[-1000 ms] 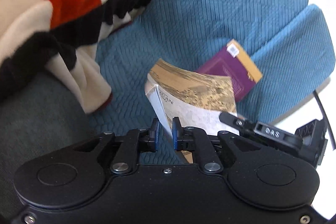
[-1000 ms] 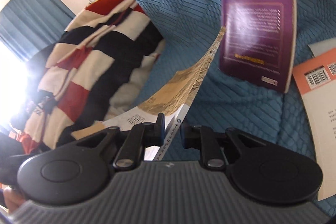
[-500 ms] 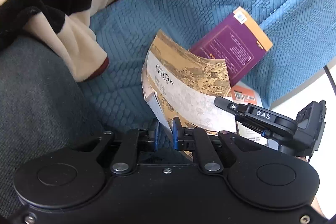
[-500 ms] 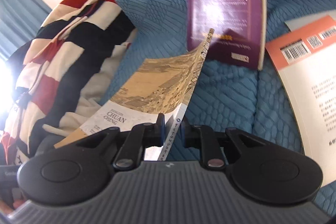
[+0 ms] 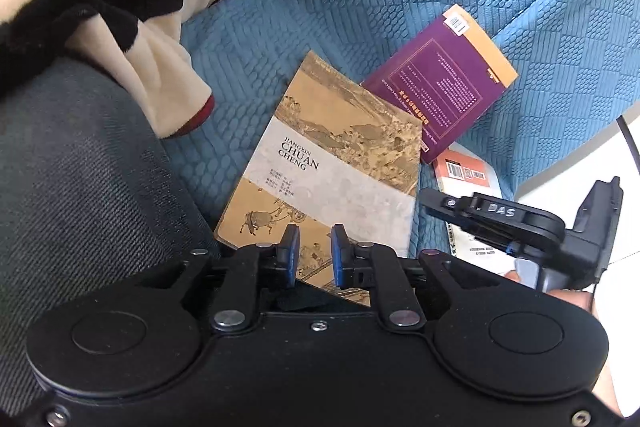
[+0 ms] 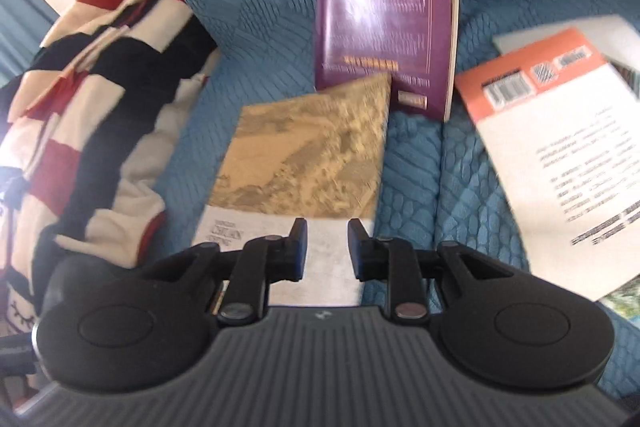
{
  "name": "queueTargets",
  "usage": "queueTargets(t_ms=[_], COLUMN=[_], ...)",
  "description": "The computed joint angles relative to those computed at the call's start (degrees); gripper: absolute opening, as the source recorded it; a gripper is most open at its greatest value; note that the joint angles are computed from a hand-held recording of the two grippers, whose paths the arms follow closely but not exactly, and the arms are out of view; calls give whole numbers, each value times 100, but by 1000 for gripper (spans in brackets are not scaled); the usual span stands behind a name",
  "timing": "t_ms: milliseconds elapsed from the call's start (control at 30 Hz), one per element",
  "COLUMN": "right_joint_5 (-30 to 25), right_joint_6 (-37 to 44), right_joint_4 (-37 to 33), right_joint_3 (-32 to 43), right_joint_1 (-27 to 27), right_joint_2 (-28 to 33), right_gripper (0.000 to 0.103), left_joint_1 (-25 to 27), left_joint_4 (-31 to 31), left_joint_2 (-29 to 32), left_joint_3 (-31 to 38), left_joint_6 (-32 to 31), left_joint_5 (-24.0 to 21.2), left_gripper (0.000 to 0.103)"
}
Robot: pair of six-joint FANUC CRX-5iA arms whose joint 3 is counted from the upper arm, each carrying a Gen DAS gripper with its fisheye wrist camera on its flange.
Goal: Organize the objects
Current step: 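Lower the tan book flat onto the seat and open the right gripper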
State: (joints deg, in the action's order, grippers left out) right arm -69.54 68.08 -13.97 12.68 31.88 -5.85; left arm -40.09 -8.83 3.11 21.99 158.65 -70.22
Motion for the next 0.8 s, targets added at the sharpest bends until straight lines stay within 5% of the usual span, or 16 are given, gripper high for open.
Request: queueTargets(t_ms=[300, 800], right_joint_5=[337, 557], right_joint_6=[-313, -2086], right_joint_4=[750, 3275], right_joint_3=[386, -351], right_joint_1=[393, 1829], right_joint_2=[-429, -1552], right_gripper=[26, 26], left_joint_1=[-213, -606], left_joint_4=[-492, -1011], left_joint_2=[662, 1606], left_joint_3=[1677, 3985], left_joint_6=[-949, -1996], left_joint_5=[-1015, -1636], left_gripper=[14, 15])
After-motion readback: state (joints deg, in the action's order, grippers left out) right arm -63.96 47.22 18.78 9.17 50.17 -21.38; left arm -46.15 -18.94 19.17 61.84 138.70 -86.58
